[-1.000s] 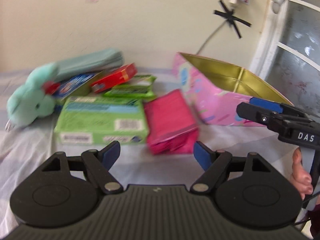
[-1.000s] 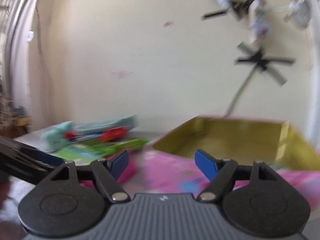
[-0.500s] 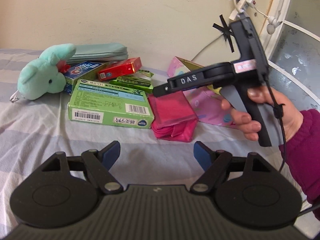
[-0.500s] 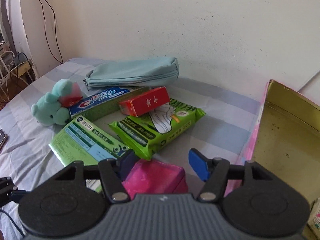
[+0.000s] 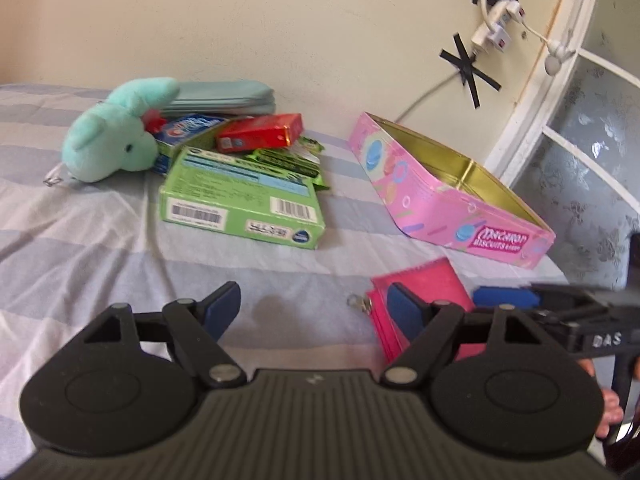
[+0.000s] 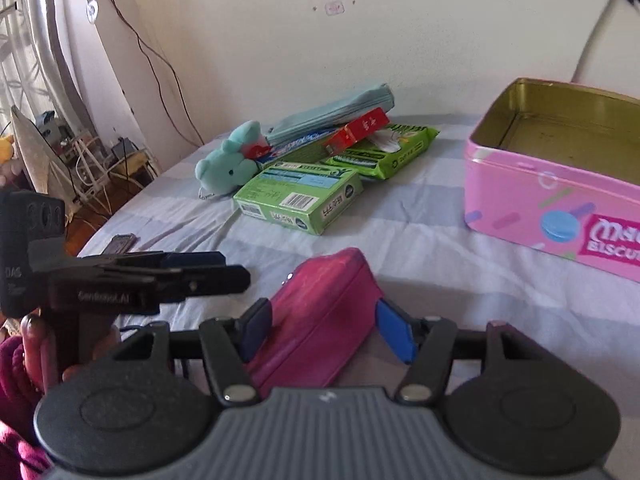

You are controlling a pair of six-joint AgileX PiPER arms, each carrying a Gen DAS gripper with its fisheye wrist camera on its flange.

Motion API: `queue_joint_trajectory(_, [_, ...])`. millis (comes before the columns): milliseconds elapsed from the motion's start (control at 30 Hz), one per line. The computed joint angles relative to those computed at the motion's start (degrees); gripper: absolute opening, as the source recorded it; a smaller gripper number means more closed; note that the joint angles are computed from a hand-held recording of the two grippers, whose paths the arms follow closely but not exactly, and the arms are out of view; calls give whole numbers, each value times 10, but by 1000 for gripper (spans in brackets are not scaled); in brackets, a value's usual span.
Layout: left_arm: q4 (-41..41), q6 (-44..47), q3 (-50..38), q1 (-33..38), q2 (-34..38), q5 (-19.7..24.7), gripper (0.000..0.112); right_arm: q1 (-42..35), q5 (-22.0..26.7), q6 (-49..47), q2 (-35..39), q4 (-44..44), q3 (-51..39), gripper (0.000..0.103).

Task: Organize objects
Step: 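Move the left gripper to the pink pouch and grasp it, then carry the pink pouch into the tin and release it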

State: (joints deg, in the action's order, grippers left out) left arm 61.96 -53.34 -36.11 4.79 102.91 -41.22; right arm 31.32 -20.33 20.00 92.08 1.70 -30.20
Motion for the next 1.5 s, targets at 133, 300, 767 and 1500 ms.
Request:
queue_joint_trajectory(133, [31, -38, -29, -5, -6, 5, 82, 25, -58, 1, -36, 33, 67, 68])
queue_joint_trajectory(300, [83, -35, -58, -50, -8, 3, 85, 121, -13, -189, 3, 230, 37, 68])
queue_joint_trajectory(767, [207, -174, -126, -98, 44, -53, 89, 140, -203, -352, -13, 545, 120, 66])
queue_joint_trajectory(1500, [112, -138, -221, -232, -6, 53, 46, 16, -268, -369, -30, 395, 45, 38])
